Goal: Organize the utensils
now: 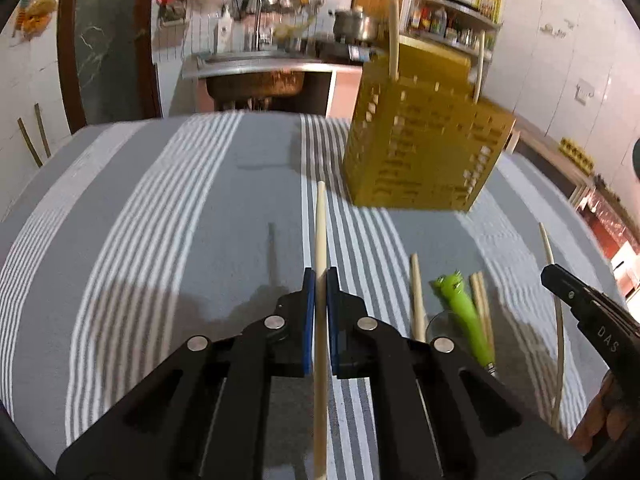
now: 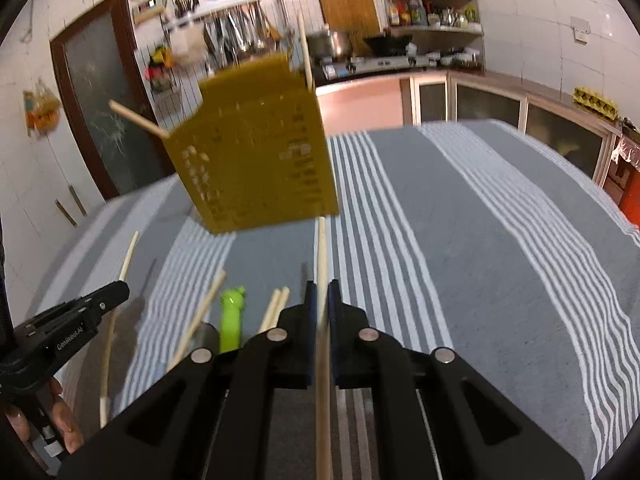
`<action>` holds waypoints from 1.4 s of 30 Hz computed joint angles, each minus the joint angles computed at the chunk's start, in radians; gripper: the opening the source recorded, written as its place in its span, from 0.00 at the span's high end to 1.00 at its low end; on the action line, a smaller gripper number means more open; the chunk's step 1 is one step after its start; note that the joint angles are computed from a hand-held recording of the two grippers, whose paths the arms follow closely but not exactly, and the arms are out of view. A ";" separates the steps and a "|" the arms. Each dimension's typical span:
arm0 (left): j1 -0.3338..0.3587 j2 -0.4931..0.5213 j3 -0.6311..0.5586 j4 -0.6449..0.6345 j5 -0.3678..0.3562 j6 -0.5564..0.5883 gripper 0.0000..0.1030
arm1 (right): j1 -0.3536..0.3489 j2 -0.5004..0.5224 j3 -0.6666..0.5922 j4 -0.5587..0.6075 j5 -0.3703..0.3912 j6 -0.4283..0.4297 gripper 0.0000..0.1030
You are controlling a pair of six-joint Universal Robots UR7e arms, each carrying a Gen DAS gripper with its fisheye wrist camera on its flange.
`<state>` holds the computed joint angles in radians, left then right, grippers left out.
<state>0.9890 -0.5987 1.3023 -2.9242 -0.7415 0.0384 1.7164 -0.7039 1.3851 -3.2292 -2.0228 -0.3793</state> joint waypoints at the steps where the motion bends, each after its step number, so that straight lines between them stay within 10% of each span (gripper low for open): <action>1: -0.003 -0.005 0.009 -0.026 -0.002 0.012 0.96 | 0.000 -0.005 0.007 -0.017 0.010 -0.002 0.94; 19: -0.055 -0.065 0.132 -0.362 0.011 0.181 0.96 | 0.024 -0.043 0.112 -0.362 0.140 -0.127 0.94; 42: -0.093 -0.058 0.166 -0.572 -0.016 0.349 0.96 | 0.046 -0.045 0.109 -0.420 0.149 -0.181 0.94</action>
<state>0.8963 -0.6563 1.4681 -3.4961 -0.7577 0.3870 1.7620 -0.7490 1.4939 -3.6488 -1.8741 -0.5608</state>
